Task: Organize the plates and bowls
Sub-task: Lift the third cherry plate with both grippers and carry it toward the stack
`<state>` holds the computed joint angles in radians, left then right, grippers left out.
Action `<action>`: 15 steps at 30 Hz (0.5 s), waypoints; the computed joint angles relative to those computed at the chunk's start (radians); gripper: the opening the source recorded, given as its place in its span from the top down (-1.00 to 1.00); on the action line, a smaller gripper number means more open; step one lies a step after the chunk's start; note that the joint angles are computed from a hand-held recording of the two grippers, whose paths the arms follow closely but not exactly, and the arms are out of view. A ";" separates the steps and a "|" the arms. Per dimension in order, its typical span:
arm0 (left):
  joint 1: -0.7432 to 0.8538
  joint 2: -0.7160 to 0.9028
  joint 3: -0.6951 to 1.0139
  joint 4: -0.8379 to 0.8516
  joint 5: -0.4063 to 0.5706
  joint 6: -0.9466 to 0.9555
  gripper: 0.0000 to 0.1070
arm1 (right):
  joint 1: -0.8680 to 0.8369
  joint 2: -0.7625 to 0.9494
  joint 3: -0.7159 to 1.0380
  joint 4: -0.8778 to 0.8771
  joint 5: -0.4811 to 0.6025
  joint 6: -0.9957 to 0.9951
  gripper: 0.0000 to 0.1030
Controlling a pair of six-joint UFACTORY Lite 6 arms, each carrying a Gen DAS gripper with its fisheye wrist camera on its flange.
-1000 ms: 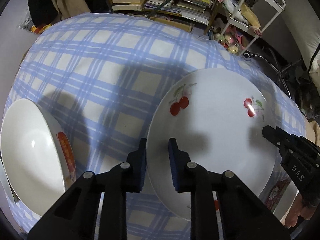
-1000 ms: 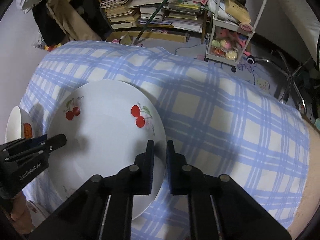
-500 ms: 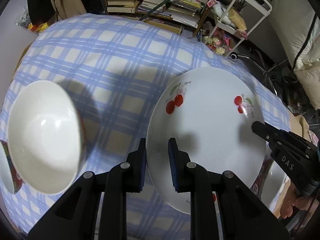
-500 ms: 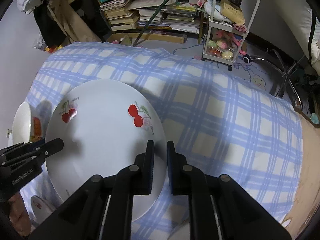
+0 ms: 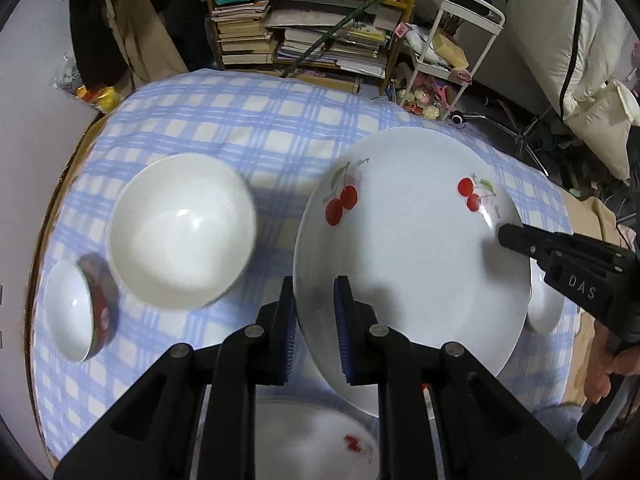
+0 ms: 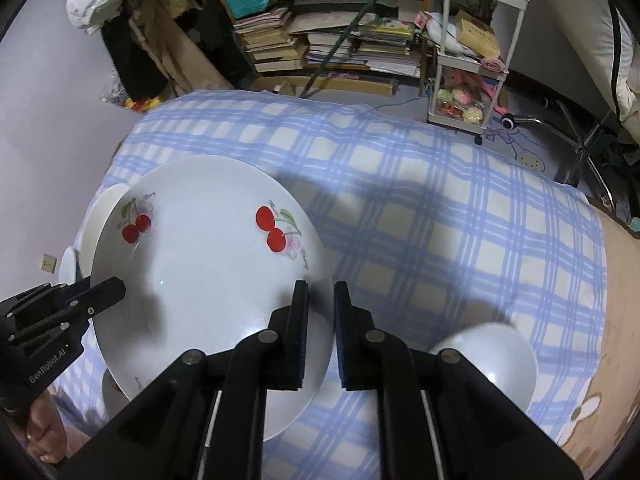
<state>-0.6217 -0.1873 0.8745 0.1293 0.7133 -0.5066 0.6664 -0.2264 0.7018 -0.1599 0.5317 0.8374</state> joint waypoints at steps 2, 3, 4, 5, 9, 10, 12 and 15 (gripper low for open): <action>-0.001 -0.071 -0.043 0.018 0.030 -0.008 0.67 | 0.070 -0.018 0.007 -0.042 0.029 0.083 0.74; -0.005 -0.104 -0.062 0.026 0.046 -0.018 0.67 | 0.101 -0.021 0.012 -0.060 0.041 0.120 0.74; -0.008 -0.135 -0.079 0.033 0.060 -0.024 0.67 | 0.133 -0.026 0.013 -0.080 0.052 0.159 0.74; -0.011 -0.180 -0.102 0.042 0.085 -0.032 0.67 | 0.168 -0.027 0.016 -0.101 0.062 0.201 0.74; -0.042 -0.347 -0.182 0.078 0.179 -0.067 0.67 | 0.311 -0.035 0.021 -0.179 0.093 0.377 0.74; -0.051 -0.381 -0.200 0.087 0.197 -0.075 0.67 | 0.339 -0.032 0.025 -0.193 0.099 0.407 0.74; -0.065 -0.462 -0.242 0.095 0.245 -0.089 0.67 | 0.404 -0.027 0.031 -0.225 0.109 0.481 0.74; -0.056 -0.570 -0.298 0.079 0.297 -0.082 0.67 | 0.497 0.006 0.055 -0.275 0.137 0.585 0.74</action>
<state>-0.6775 -0.7574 0.5762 0.2081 1.0106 -0.5881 1.1630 -0.2209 0.7570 -0.4348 0.6691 1.4220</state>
